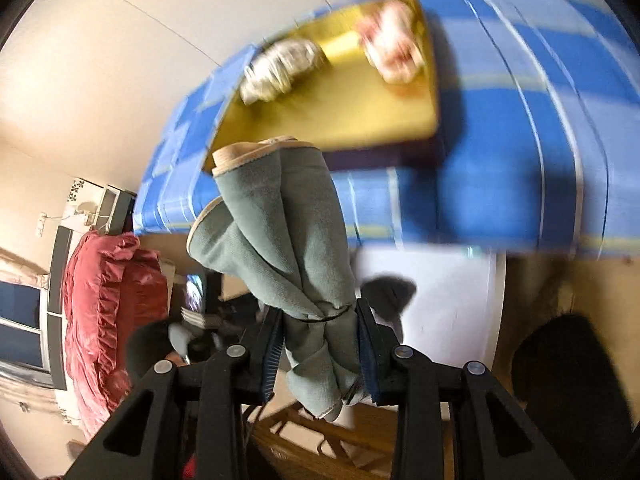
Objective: Organize soft objects
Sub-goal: 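Lift the grey-green cloth with the right tool up over the gold tray, then lower the grey-green cloth into the tray and open the right tool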
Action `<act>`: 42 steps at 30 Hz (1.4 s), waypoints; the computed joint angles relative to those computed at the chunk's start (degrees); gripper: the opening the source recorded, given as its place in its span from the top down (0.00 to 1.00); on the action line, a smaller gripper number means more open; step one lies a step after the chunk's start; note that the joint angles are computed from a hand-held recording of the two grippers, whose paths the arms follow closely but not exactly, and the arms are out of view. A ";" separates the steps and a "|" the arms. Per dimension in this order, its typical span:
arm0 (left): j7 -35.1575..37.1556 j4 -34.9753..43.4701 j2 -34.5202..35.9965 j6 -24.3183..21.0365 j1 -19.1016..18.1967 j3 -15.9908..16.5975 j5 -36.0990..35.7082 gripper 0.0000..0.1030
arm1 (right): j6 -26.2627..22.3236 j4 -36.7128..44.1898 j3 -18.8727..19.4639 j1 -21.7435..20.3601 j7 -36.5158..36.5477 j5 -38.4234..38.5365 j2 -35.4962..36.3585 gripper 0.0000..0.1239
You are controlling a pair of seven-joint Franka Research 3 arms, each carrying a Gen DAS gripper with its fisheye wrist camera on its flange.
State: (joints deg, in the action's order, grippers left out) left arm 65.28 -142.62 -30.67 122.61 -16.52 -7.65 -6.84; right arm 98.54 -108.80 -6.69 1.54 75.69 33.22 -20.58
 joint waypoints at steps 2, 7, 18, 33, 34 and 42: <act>-0.14 -0.04 -0.08 0.24 0.02 0.02 -0.16 0.23 | 1.18 4.85 0.53 0.52 0.54 0.23 3.22 0.72; 0.26 0.11 0.17 0.36 -0.26 0.23 -0.79 0.23 | 3.37 16.12 1.52 0.87 4.30 -0.12 12.85 0.72; 0.56 -0.27 -0.26 0.49 -0.13 0.59 -2.01 0.23 | 4.66 34.06 4.45 0.71 12.75 -5.12 29.18 0.72; 0.16 0.42 0.25 -0.44 0.28 -0.29 0.82 0.23 | 1.46 62.17 6.34 3.22 21.57 -17.51 51.60 0.70; 0.24 0.50 0.38 -0.45 0.22 -0.37 0.95 0.23 | 1.48 63.21 6.33 3.29 21.97 -18.06 52.37 0.70; 0.20 0.89 1.21 -0.61 -0.05 -0.51 0.57 0.23 | 9.16 53.79 7.32 2.83 18.22 -17.49 46.49 0.54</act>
State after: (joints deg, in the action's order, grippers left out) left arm 65.48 -141.74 -29.46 122.00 -16.58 -8.16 -6.27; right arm 107.70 -55.01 0.63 4.37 93.91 15.73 25.92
